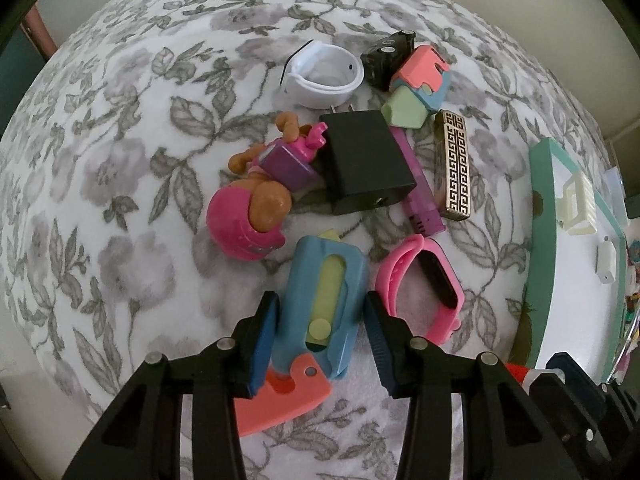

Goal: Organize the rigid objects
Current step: 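Grasp the blue-and-yellow case with the left gripper while the right gripper grasps the red-capped bottle, then carry the blue case with the left gripper while the right gripper carries the bottle to the tray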

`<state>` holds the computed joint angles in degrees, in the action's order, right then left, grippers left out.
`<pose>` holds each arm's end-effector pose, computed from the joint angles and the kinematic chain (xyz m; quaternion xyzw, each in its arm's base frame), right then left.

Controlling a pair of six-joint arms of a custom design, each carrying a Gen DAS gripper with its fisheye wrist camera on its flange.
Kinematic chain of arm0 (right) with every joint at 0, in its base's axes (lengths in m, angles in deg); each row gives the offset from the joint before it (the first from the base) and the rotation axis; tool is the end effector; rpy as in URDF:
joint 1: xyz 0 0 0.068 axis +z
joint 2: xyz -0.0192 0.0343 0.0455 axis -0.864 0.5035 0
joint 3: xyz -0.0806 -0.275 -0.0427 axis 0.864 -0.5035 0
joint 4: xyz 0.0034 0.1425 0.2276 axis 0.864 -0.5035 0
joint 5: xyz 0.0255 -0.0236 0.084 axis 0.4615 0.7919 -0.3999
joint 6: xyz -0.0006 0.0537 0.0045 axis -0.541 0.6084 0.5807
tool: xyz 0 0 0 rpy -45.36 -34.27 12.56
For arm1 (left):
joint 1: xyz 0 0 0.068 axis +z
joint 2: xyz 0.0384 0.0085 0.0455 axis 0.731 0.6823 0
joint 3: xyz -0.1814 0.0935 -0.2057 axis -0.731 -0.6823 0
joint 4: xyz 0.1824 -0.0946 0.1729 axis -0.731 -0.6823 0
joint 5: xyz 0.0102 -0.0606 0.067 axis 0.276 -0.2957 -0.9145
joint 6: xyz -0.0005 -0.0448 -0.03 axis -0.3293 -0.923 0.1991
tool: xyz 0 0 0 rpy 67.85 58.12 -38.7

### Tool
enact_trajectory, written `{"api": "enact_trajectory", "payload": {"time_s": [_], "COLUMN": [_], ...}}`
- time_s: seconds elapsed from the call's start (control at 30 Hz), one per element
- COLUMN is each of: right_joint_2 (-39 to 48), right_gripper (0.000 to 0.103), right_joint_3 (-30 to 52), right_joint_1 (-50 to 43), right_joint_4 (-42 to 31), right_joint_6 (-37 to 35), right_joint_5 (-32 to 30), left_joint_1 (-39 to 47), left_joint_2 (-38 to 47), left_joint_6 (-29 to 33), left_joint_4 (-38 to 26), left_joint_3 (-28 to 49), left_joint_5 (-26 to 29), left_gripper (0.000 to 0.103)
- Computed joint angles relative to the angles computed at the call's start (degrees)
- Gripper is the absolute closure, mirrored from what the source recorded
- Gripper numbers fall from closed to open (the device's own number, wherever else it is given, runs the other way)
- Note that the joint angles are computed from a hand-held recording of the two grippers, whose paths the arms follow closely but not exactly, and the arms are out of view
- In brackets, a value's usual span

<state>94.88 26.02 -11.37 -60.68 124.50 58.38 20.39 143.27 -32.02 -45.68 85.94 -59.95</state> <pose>0.2080 0.2270 0.2625 0.0403 0.9697 0.1354 0.1994 0.2875 -0.1443 0.2160 0.0304 0.9950 -0.0442 0.0837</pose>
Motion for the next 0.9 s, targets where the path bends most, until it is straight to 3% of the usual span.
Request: {"api": "enact_trajectory", "payload": {"time_s": [0.23, 0.9], "right_joint_2": [1.8, 4.3], "right_gripper": [0.083, 0.081], "right_joint_3": [1.5, 1.3], "right_joint_1": [1.4, 0.7], "right_joint_4": [-1.1, 0.4], "right_joint_6": [-0.4, 0.8], "right_joint_5": [2.0, 0.2], "left_joint_1": [0.6, -1.1], "left_joint_2": [0.0, 1.3], "left_joint_6": [1.5, 1.3], "left_joint_4": [-0.8, -0.6], "left_joint_3": [0.2, 0.9], "left_joint_5": [-0.3, -1.7], "left_gripper": [0.058, 0.059]}}
